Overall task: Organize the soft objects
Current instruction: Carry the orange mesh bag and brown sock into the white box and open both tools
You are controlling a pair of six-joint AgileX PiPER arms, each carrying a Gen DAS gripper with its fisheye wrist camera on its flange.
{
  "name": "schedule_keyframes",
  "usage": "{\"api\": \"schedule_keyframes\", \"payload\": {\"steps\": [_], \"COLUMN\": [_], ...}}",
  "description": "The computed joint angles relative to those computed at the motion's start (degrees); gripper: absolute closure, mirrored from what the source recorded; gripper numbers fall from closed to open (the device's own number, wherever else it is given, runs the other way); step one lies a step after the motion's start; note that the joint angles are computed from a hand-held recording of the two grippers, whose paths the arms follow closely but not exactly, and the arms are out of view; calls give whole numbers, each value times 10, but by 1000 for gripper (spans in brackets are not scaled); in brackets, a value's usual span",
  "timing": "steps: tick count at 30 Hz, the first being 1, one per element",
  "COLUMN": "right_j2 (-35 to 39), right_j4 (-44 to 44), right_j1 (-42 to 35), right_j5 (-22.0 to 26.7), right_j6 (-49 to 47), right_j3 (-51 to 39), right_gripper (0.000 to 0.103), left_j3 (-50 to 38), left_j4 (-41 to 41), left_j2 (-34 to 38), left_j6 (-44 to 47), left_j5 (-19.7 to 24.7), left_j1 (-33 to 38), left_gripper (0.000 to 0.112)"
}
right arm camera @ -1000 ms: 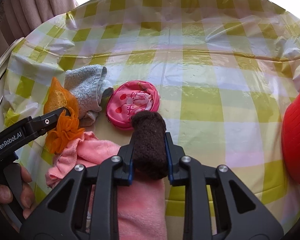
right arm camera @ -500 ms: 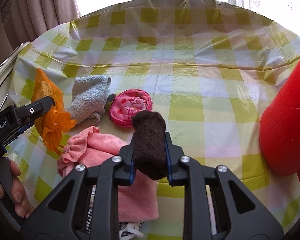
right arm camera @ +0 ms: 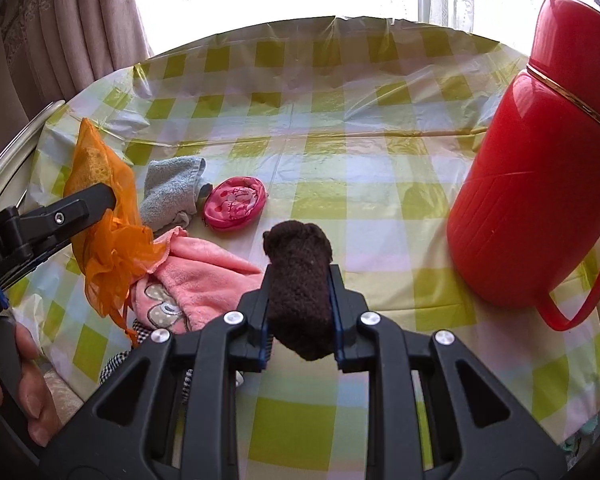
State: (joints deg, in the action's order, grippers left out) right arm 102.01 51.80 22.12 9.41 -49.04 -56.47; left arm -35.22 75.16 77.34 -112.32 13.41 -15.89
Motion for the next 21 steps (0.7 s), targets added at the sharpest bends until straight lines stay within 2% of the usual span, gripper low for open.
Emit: {"api": "schedule_keyframes", "payload": {"steps": [3,9,15,21], "right_j2": [-28,-77,-125,-160], "right_j4": [74,166,189,160], "right_j1": [-24,-91,-181,-307], "right_j5": [2,26,62,118], "right_j6": [-78,-191,-250,-280], "right_j3": [35,96,150,187], "right_gripper": [77,77,77,77], "left_j3": [-10,-43,-89,-141], "left_j4": [-24,-63,-101,-127], "left_j2": [6,24,55,90], "left_j6": [10,28,60,92], "left_j5": [21,65,93,112], "left_j1": [-48,-142,-219,-281], "left_gripper": [30,30,30,30]}}
